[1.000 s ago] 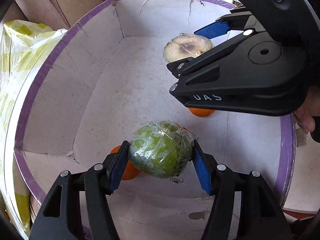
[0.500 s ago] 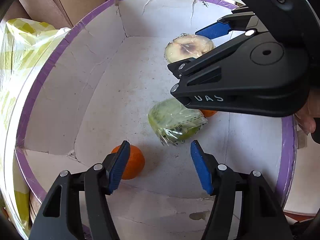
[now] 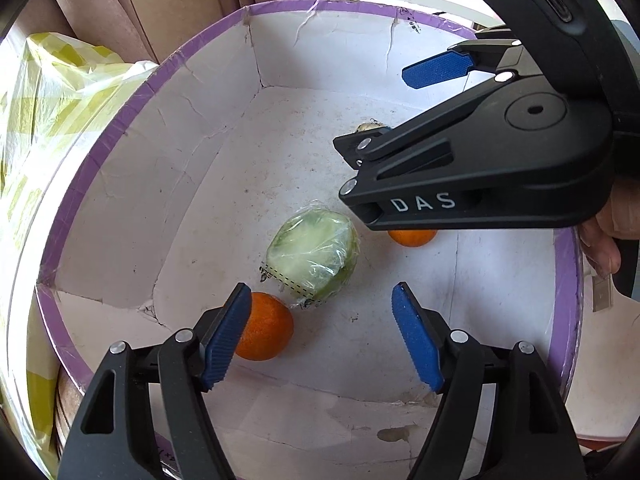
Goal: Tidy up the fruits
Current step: 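Move both tools back toward the remaining fruits on the sheet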
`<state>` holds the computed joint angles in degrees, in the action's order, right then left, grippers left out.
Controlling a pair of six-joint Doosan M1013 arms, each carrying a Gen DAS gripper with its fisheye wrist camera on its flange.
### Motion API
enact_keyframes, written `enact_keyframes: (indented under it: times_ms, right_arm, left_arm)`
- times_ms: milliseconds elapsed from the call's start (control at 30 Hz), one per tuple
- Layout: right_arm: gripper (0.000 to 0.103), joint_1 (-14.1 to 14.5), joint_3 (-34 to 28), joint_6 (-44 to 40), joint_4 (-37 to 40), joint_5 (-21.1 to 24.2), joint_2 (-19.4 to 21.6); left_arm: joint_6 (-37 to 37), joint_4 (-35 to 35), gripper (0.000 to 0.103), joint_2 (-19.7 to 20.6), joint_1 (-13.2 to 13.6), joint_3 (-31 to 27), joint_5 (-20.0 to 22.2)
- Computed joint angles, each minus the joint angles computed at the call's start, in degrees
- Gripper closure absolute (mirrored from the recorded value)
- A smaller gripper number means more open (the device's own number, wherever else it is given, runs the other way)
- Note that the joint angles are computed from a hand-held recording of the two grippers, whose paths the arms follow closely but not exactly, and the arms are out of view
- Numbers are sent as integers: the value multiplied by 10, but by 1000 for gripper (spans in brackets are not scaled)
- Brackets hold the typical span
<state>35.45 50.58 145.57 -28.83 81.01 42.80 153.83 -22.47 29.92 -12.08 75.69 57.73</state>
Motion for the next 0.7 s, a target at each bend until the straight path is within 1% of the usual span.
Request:
enact_keyframes:
  times_ms: [67,100,133,267,300,333,467,533,700]
  right_arm:
    - [23,2,-4,-4,-4,5,1]
    - [23,2,-6,-7,-3,5,2]
    - [23,3,-5,-6,-3,3,1]
    - [23,6,3,14,-12,-11,-8]
    - [23,8,3,21,-18,-13,-9]
    - [23,9,4,28,-22,-17,-12]
    - [23,12,8,55,-42,-38,-22]
    - [23,14,7,62,-49,-47,-25]
    - [23,20,-17,43,-63,-57,-16]
  left_arm:
    - [5,-7,31,-7,2,10,-17]
    - [7,-12,28,-11,3,15,-26]
    - [9,-18,26,-14,4,19,-34]
    - [12,-40,26,-24,10,31,-57]
    - [11,-46,23,-28,12,35,-64]
    - [13,-54,22,-30,15,38,-69]
    - [7,-95,22,-39,29,44,-82]
    - [6,-121,22,-43,40,43,-83]
    - [-11,-167,22,-50,61,44,-106]
